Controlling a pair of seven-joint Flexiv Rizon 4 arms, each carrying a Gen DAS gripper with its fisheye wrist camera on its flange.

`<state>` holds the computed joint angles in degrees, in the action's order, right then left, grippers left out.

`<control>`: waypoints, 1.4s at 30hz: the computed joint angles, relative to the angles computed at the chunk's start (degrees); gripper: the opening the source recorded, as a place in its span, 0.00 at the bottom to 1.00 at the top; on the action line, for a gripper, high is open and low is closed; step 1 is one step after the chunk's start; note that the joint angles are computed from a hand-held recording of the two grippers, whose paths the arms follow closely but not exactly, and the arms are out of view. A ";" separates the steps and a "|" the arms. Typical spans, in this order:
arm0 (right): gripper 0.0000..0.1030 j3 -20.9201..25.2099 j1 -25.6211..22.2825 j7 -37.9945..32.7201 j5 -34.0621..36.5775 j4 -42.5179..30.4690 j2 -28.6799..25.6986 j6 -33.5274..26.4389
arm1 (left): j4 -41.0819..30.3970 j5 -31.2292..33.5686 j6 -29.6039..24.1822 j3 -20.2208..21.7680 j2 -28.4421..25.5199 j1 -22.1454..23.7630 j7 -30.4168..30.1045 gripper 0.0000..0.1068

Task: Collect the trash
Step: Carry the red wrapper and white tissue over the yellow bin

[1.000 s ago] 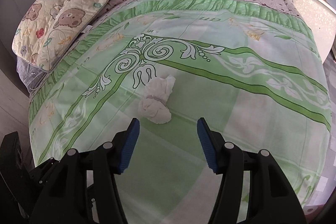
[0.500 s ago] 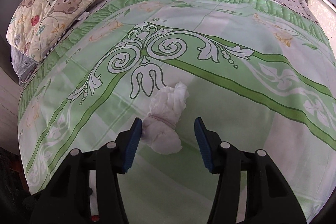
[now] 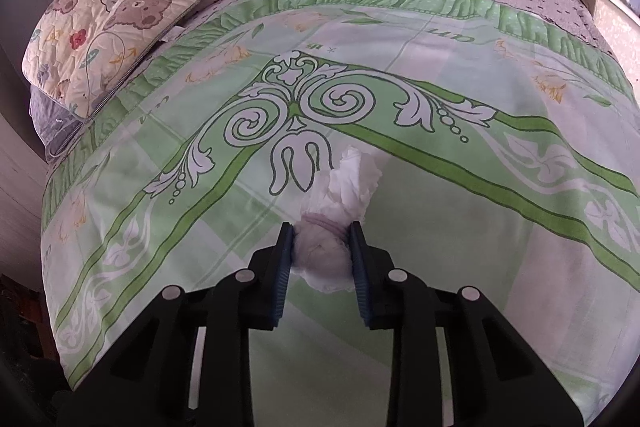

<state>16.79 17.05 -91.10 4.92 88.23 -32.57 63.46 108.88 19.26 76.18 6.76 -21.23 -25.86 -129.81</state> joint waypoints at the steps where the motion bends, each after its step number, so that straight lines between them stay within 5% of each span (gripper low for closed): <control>1: 0.26 0.44 -0.56 -0.38 0.57 0.13 0.48 0.03 | 0.09 0.05 0.38 -0.04 0.14 -0.01 -0.09 0.04; 12: 0.26 0.62 -3.55 -3.34 4.35 7.15 10.01 2.16 | 1.46 -0.28 3.17 -0.36 4.27 0.84 -1.73 0.04; 21: 0.26 -1.24 -4.89 -3.78 7.03 14.61 19.52 3.79 | -0.79 6.85 -0.97 -0.27 8.13 -0.24 -7.22 0.04; 33: 0.26 -6.22 -6.09 -5.90 11.53 24.45 34.18 4.17 | -4.54 13.24 -7.26 -7.83 13.63 0.74 -10.27 0.04; 42: 0.26 -12.51 -7.58 -8.16 13.56 30.64 44.46 2.50 | -10.27 14.81 -9.48 -11.55 12.34 -1.67 -9.31 0.04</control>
